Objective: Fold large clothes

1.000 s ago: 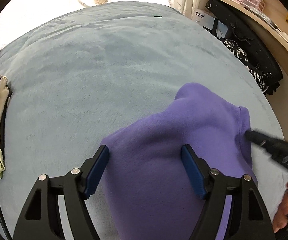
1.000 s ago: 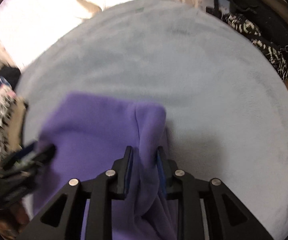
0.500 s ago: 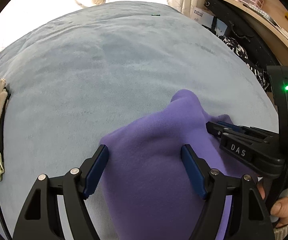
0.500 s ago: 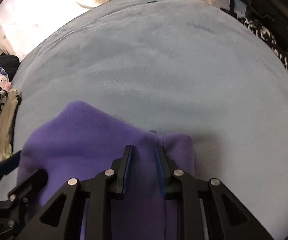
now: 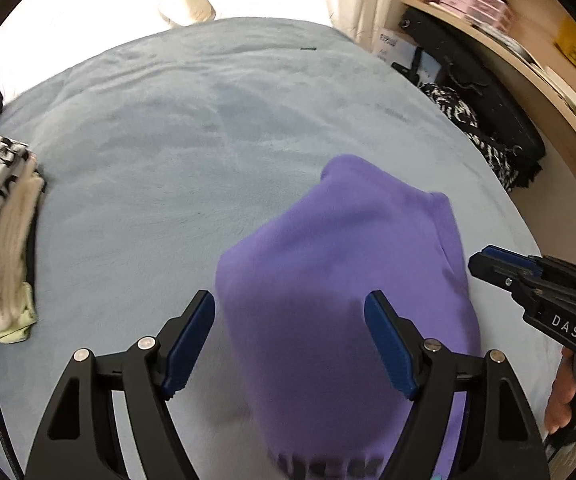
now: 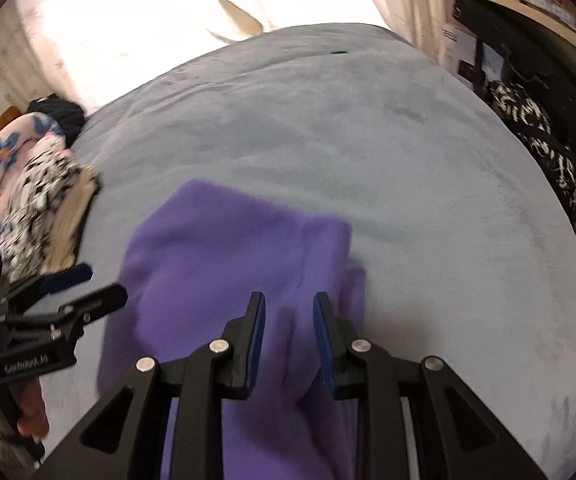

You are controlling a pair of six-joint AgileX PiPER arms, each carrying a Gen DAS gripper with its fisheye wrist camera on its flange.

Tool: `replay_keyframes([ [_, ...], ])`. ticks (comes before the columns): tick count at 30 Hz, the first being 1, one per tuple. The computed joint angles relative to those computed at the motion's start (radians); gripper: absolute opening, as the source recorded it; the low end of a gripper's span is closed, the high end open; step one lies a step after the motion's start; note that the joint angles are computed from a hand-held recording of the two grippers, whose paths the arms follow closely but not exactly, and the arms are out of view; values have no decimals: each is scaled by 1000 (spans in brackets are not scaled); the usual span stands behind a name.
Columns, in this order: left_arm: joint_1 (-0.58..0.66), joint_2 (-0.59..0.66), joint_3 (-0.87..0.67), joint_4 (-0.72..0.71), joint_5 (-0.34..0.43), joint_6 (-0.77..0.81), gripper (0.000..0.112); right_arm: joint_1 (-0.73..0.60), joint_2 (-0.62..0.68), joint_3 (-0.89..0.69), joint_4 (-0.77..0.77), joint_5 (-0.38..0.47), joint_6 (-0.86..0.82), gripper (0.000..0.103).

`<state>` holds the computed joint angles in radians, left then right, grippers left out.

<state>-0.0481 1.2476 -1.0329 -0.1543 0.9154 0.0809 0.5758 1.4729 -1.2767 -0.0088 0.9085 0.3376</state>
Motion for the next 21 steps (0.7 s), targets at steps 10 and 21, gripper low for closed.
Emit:
replay_keyframes([
  [10,25,-197,240,-88,-5,72,46,62,9,251,-26,-66,87,24],
  [21,86,-216,277,-155,-24,139,47,111,-74,380,-111,-183,233,28],
])
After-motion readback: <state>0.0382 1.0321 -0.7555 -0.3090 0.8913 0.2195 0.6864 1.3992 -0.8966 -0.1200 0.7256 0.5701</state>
